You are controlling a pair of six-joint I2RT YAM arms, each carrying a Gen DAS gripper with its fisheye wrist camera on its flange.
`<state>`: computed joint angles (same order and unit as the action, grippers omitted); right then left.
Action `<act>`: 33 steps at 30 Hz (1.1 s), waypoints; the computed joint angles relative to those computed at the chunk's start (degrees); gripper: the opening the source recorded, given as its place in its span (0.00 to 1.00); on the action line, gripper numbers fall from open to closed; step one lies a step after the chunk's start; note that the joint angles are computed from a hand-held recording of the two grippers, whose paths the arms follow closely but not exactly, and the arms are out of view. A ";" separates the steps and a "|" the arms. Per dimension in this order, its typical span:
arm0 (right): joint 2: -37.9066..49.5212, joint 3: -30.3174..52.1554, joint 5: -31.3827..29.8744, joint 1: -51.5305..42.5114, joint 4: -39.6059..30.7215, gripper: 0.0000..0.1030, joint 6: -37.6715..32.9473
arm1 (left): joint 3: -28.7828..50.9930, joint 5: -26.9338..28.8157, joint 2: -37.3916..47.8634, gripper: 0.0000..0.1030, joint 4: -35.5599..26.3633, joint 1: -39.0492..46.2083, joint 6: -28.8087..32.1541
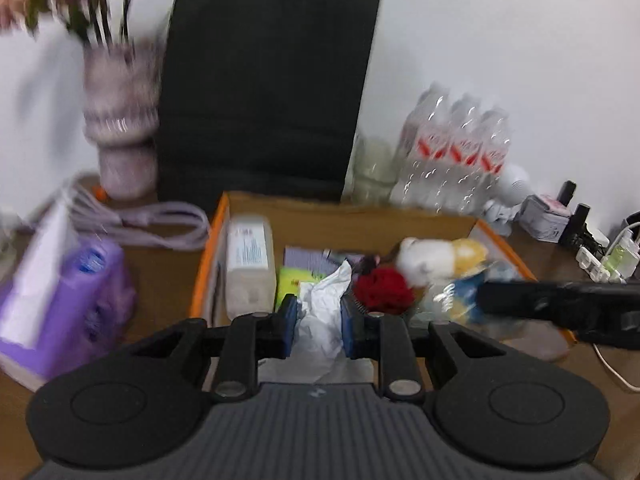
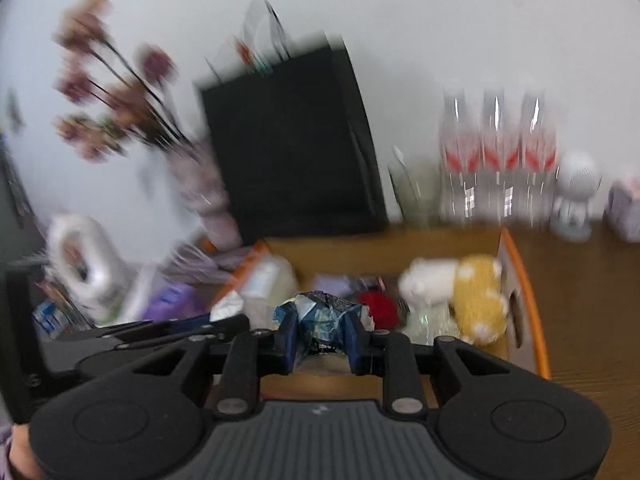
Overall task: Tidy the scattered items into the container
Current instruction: 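Drop the white tissue in the box with left tool while right drops blue packet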
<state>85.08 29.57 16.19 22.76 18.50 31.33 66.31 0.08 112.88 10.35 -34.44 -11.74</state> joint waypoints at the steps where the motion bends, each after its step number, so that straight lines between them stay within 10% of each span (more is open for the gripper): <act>1: 4.50 2.77 -2.35 -1.84 -0.45 0.21 0.39 | 2.23 0.12 2.33 0.23 -1.32 0.32 -0.79; 10: 27.67 19.01 -12.30 -5.58 -5.70 0.26 0.87 | 12.09 4.79 9.11 0.32 -12.63 3.49 2.88; 15: 25.29 17.25 -16.94 -7.90 -5.55 0.53 4.41 | 10.37 11.85 5.94 0.57 -12.20 6.11 0.34; 22: 12.98 7.98 -8.12 -6.60 -9.87 0.72 5.25 | 10.74 -0.28 6.99 0.71 -14.13 0.53 6.77; 33: 17.30 4.75 0.93 -7.61 -2.60 0.51 -5.46 | 10.64 -2.29 6.52 0.70 -17.39 -1.82 9.47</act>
